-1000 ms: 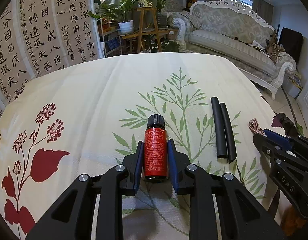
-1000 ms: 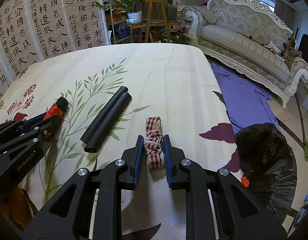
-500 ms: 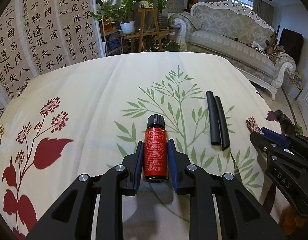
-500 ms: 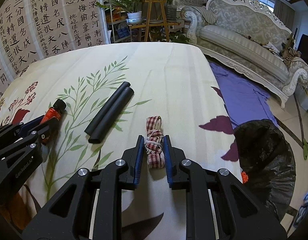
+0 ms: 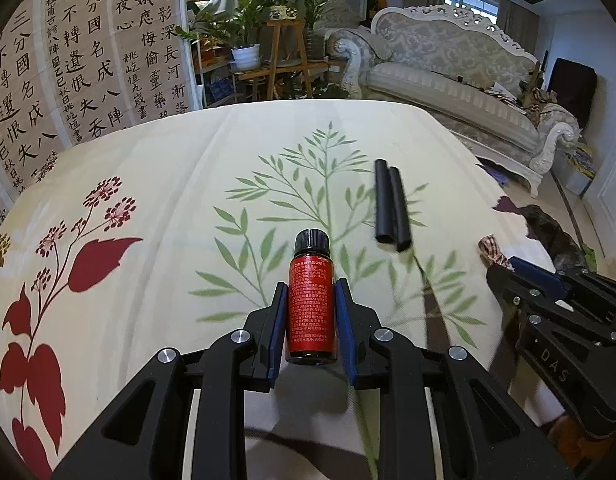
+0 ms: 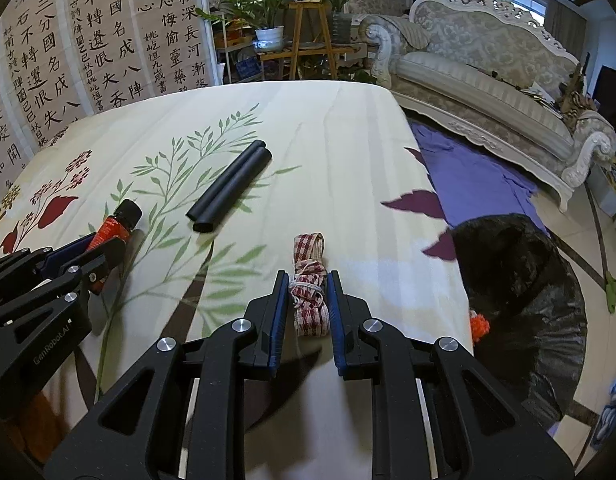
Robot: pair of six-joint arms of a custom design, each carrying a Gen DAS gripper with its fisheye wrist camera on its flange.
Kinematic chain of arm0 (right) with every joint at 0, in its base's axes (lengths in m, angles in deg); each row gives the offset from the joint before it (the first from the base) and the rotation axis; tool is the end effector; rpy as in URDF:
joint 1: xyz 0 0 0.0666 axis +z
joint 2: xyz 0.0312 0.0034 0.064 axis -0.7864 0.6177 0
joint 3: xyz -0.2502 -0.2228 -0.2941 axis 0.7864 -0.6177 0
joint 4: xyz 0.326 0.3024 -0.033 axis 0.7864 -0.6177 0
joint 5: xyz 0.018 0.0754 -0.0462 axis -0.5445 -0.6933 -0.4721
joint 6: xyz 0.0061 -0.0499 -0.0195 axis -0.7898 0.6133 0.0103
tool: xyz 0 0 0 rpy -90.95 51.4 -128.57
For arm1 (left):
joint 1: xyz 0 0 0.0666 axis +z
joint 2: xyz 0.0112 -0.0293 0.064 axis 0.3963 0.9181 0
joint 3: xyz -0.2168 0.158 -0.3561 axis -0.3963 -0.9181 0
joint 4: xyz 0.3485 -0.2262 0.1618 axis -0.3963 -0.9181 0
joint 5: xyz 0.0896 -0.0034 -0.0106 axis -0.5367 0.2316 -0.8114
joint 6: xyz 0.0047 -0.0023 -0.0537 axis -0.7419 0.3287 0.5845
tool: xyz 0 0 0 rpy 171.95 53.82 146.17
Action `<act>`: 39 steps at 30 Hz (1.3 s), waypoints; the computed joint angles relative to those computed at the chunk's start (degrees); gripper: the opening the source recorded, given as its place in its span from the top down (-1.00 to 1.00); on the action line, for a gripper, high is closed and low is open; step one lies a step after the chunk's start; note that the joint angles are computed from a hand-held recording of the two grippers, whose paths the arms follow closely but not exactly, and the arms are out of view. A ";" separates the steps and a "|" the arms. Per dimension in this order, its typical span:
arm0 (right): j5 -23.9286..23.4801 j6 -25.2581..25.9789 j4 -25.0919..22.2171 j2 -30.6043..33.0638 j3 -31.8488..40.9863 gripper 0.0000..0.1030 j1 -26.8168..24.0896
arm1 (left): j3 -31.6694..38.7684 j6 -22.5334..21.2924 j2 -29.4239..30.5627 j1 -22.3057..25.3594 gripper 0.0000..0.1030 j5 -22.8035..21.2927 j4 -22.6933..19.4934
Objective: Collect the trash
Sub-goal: 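Carry the red can and twine bundle over the black bin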
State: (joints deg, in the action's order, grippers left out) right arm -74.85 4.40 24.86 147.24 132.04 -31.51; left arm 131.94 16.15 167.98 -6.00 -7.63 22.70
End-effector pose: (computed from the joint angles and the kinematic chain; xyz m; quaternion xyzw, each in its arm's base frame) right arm 0.5861 0.2073 0.3236 0.0285 0.9389 -0.0045 0.3429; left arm 0.6134 -0.3403 0.3404 0.1357 0.9255 -0.0620 0.3480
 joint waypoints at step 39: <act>7.28 -6.07 4.91 -17.95 -19.25 0.63 -10.07 | 5.38 -3.49 2.98 -11.44 0.52 2.51 2.87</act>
State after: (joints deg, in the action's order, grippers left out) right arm -67.58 -1.68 29.77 129.30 112.79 -41.58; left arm 137.32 12.66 170.96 -17.44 -5.12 25.56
